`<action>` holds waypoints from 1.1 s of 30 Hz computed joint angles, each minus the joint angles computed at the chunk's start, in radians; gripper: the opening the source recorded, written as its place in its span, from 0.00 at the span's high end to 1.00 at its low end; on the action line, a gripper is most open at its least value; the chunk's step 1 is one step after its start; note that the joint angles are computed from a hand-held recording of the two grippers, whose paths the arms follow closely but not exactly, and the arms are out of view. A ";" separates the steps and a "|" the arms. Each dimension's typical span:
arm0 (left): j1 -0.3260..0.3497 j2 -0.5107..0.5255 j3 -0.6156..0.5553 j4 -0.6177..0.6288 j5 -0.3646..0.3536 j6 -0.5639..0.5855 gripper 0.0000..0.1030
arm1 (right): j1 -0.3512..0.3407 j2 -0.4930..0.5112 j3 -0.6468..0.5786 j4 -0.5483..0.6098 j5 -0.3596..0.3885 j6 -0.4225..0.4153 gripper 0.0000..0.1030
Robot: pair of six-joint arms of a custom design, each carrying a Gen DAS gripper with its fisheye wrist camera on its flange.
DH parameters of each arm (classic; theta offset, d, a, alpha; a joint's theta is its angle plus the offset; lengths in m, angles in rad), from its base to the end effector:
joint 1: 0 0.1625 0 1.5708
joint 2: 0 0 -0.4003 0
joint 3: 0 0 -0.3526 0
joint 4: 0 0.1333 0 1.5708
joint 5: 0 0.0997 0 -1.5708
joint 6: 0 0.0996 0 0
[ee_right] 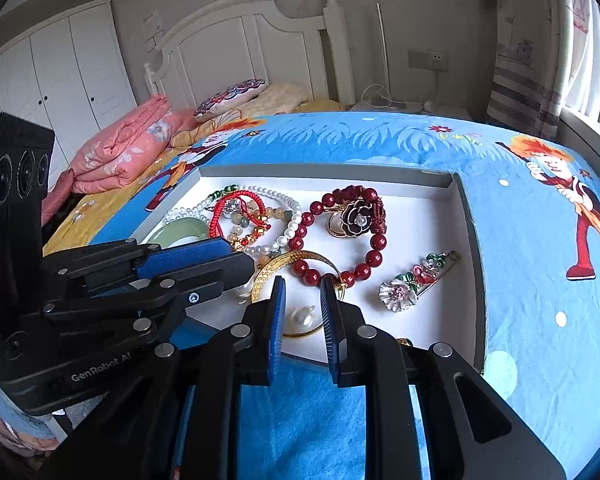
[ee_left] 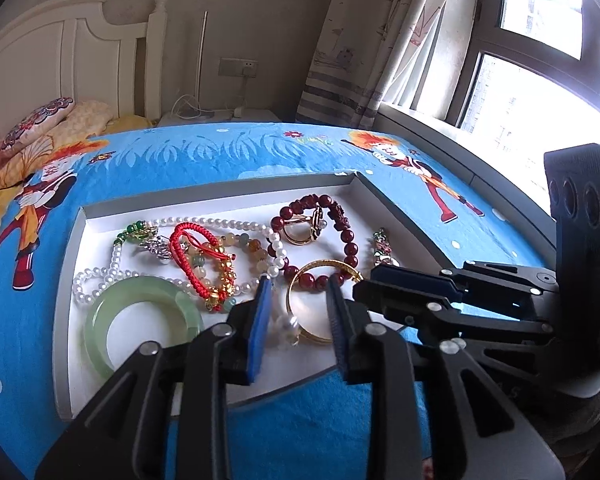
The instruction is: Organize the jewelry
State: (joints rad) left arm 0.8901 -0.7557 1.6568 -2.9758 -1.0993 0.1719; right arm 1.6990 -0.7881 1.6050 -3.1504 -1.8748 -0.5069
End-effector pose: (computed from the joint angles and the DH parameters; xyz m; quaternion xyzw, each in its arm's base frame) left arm -0.2643 -0.6100 0.1310 0.3364 0.8814 -0.2915 0.1579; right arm 0.1872 -0.6427 0.1894 0.2329 -0.8892 0.3349 0.2073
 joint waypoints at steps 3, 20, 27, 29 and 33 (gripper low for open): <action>-0.004 -0.005 0.010 -0.039 0.018 0.001 0.37 | -0.014 -0.016 0.021 -0.028 0.034 0.031 0.73; -0.072 -0.073 0.170 -0.306 0.298 0.021 0.02 | 0.004 -0.056 0.143 -0.306 -0.033 0.066 0.16; -0.091 -0.052 0.209 -0.330 0.372 0.020 0.02 | 0.024 -0.024 0.170 -0.392 -0.084 0.015 0.16; -0.088 -0.049 0.213 -0.325 0.367 0.007 0.02 | 0.031 -0.013 0.166 -0.403 -0.103 0.009 0.16; -0.091 -0.039 0.221 -0.372 0.381 0.028 0.02 | 0.038 0.001 0.158 -0.407 -0.121 0.004 0.16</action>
State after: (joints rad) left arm 0.7994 -0.7950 1.8780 -3.3476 -0.7183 0.2000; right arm 1.7366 -0.7874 1.7629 -3.5576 -1.9961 -0.5026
